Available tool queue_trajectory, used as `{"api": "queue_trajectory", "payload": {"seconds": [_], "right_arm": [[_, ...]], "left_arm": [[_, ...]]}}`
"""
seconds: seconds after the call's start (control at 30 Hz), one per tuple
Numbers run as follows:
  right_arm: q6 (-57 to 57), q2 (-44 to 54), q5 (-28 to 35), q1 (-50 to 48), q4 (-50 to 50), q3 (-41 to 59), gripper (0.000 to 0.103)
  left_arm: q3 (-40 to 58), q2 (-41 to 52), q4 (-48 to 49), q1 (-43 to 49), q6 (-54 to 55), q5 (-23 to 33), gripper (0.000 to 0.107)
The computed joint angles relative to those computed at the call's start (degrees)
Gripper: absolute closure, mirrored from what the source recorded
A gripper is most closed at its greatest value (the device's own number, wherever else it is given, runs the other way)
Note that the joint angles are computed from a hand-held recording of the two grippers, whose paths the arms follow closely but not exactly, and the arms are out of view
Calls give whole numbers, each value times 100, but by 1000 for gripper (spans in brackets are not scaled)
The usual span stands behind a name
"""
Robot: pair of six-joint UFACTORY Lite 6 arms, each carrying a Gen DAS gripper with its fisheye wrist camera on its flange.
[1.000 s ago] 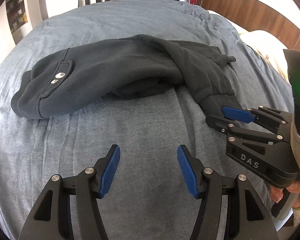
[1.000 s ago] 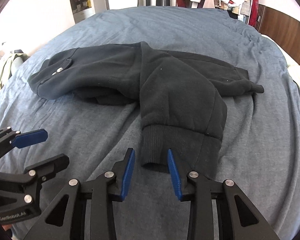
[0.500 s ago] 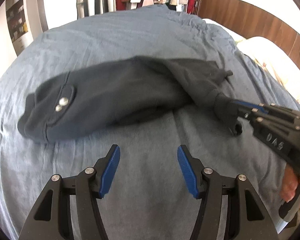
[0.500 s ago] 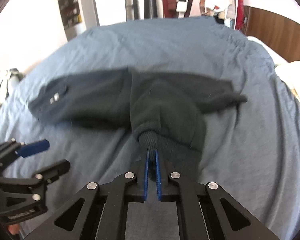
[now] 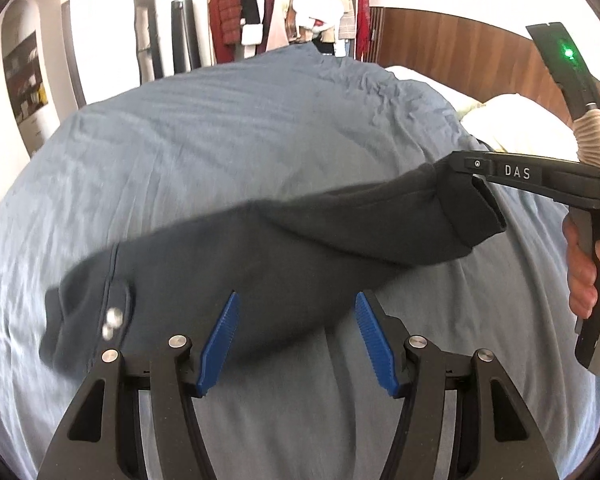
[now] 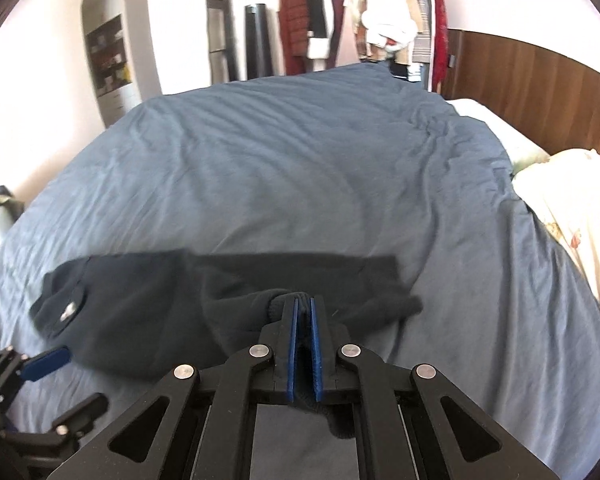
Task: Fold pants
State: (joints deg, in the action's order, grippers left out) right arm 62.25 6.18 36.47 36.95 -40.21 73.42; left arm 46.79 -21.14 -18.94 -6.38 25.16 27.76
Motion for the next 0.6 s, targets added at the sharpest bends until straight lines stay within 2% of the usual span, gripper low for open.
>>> {"api": "queue_trajectory", "payload": {"seconds": [0.13,0.3,0.47,0.6], "right_arm": [[-560,442,-94,-571,279,525,96],[-1553,1231,-179,-1249,1157,1436,96],[-2376,2266,-19,-1758,1856,2521,96],[-2657,2964,121,-2001,1980,3171,96]], "left_arm": [[574,690,205,-142,-204,-164,47],[1090,1422,476,-347,-530,-385,47],[1532,2135,857,-576,-948,-574,47],[1924,2764,1167,-723,-1300,-691,47]]}}
